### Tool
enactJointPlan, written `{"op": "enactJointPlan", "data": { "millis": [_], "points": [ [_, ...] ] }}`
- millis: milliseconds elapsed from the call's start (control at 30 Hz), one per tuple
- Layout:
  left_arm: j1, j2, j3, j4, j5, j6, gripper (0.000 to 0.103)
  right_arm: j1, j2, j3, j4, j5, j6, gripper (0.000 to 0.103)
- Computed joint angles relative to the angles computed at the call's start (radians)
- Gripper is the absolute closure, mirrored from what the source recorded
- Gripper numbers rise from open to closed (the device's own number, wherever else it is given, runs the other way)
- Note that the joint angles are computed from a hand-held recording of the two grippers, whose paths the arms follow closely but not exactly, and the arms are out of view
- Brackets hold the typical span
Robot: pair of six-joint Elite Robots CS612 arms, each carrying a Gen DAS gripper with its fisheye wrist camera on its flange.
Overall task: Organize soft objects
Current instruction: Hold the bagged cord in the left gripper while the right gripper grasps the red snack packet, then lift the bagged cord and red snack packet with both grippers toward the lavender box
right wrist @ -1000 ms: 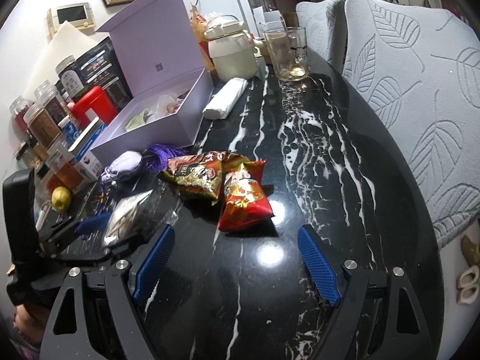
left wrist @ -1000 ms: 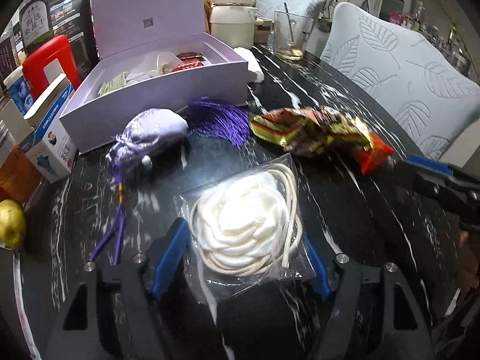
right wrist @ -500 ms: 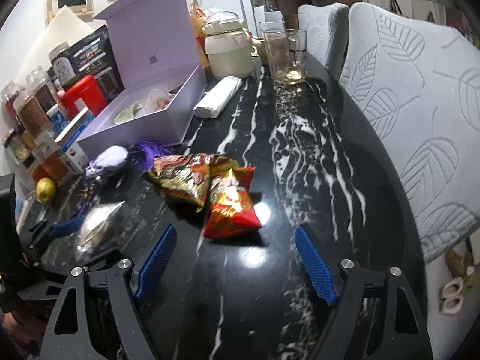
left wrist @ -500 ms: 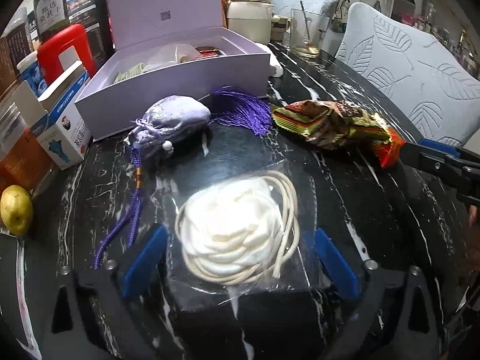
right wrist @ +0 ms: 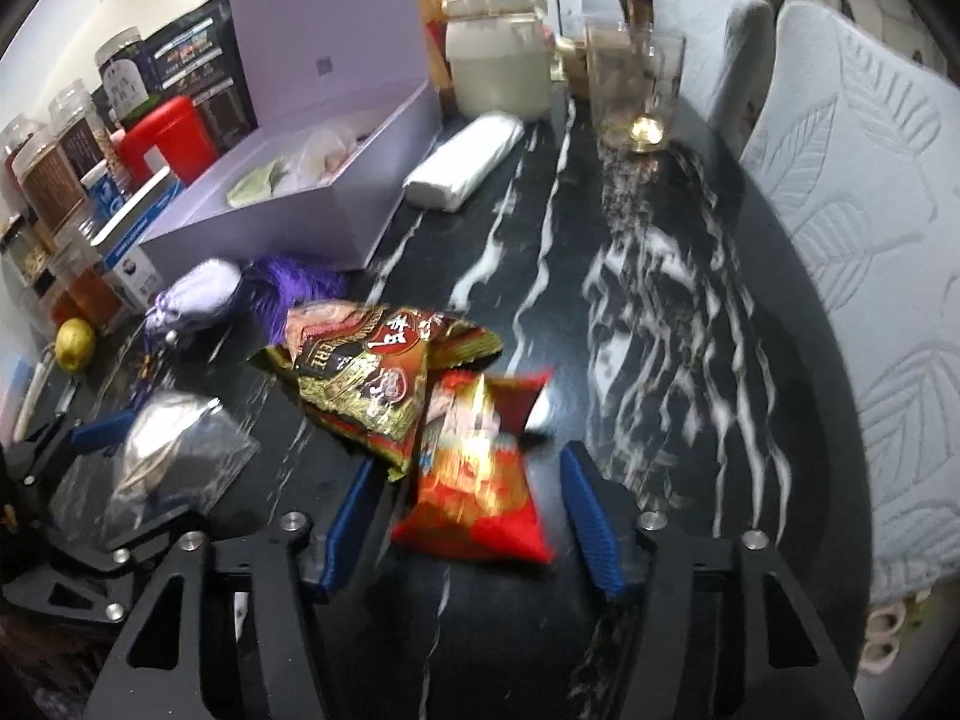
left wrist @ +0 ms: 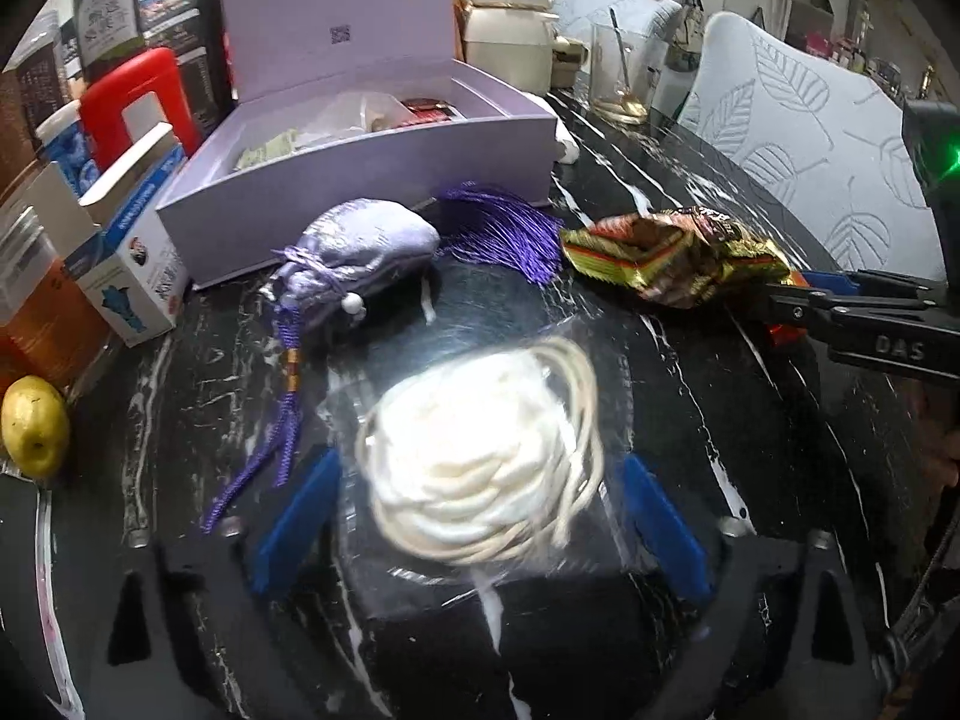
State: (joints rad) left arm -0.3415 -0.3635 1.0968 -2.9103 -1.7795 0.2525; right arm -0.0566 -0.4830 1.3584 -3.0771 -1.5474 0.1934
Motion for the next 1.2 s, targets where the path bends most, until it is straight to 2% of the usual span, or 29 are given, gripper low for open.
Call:
{"op": "enactJointPlan", "data": {
  "millis": [67, 100, 200, 500, 700, 1000, 1200],
  "points": [
    [0.001, -0.001, 0.0, -0.003, -0.007, 0.006, 0.026, 0.001, 0.002, -0.006, 0.008, -0.013, -0.012, 0.064],
    [0.001, -0.001, 0.001, -0.009, -0.011, 0.008, 0.035, 0.001, 0.003, -0.005, 0.002, -0.013, -0.009, 0.066],
    [0.0, -0.001, 0.002, -0.017, -0.022, 0.025, 0.05, 0.0, 0.001, 0.001, -0.005, -0.006, -0.004, 0.068],
    [0.007, -0.008, 0.012, -0.009, -0.052, 0.044, 0.054, 0.005, -0.032, 0.077, -0.045, -0.027, 0.075, 0.069],
    [0.019, -0.026, 0.047, -0.012, -0.095, 0.023, 0.054, 0.02, -0.052, 0.125, -0.074, -0.042, 0.113, 0.069],
    [0.034, -0.056, 0.11, -0.056, -0.109, 0.002, 0.054, 0.038, -0.064, 0.168, -0.13, -0.012, 0.162, 0.069],
    [0.045, -0.074, 0.15, -0.111, -0.124, -0.007, 0.054, 0.056, -0.07, 0.187, -0.168, 0.013, 0.161, 0.069]
  ]
}}
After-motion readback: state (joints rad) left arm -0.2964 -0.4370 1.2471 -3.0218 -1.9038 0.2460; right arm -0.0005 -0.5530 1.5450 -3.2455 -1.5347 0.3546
